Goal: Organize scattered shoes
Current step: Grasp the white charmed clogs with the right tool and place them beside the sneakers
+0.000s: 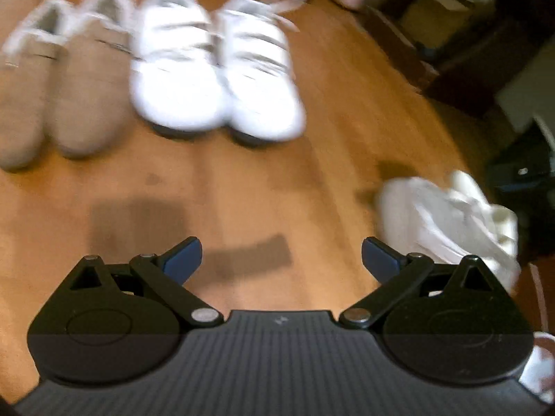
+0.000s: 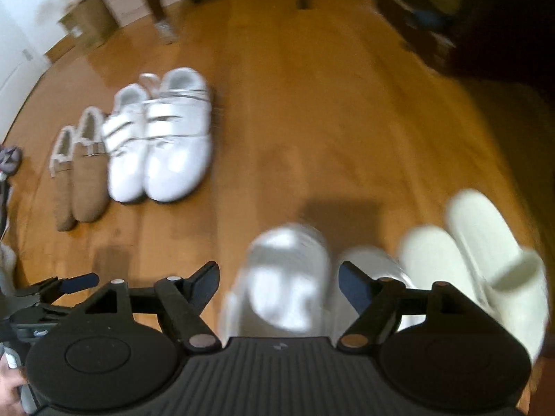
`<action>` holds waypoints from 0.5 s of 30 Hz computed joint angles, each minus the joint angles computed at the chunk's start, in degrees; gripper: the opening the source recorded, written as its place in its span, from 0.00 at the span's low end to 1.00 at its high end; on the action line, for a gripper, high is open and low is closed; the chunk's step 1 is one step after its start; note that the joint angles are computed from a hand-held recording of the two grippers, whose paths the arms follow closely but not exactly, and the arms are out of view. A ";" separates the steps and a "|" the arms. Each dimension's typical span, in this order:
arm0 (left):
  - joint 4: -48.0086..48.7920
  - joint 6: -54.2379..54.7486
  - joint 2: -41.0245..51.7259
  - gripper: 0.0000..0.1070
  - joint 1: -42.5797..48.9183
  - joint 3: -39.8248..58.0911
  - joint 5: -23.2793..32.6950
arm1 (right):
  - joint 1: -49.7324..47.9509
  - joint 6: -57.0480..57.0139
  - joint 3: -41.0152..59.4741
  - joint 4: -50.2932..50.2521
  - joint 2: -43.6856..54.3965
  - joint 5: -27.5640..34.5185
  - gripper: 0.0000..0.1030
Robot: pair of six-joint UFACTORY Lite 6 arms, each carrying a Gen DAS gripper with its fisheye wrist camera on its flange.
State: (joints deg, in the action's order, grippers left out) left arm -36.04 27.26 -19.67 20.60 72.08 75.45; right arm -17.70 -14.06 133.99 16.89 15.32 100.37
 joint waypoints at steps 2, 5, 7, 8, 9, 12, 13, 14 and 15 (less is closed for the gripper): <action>0.82 -2.23 -2.54 0.93 -3.49 -1.73 -1.06 | -3.06 -2.72 -7.33 -0.77 -3.26 -1.97 0.75; 2.10 -4.36 -5.07 0.93 -6.71 -3.21 -1.56 | -3.95 -3.51 -16.31 -3.83 -6.84 -4.50 0.75; 3.89 -5.47 -6.81 0.93 -9.39 -4.06 -2.59 | -3.08 -1.63 -19.85 -5.72 -6.49 -3.75 0.75; 5.07 -6.14 -7.31 0.93 -10.55 -4.20 -3.03 | -2.27 -0.40 -20.92 -6.84 -5.81 -3.08 0.74; 6.38 -6.87 -7.86 0.93 -11.84 -4.39 -3.43 | -1.18 1.01 -20.46 -8.03 -4.73 -2.41 0.74; 7.65 -7.00 -8.07 0.93 -13.25 -4.69 -3.97 | 2.74 4.32 -16.77 -11.65 -0.32 1.50 0.74; 7.95 -7.03 -7.85 0.93 -13.53 -4.47 -4.03 | 3.75 4.71 -15.95 -12.42 0.46 2.30 0.74; 8.11 -6.85 -7.55 0.93 -13.53 -4.06 -3.84 | 4.61 5.09 -15.33 -13.21 1.13 3.06 0.73; 8.24 -6.80 -7.50 0.93 -13.63 -4.01 -3.81 | 5.74 5.80 -14.26 -14.46 2.34 4.42 0.72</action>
State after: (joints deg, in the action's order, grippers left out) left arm -27.80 20.46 -27.18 6.98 68.06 71.64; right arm -11.96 -8.27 119.73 2.43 17.66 104.79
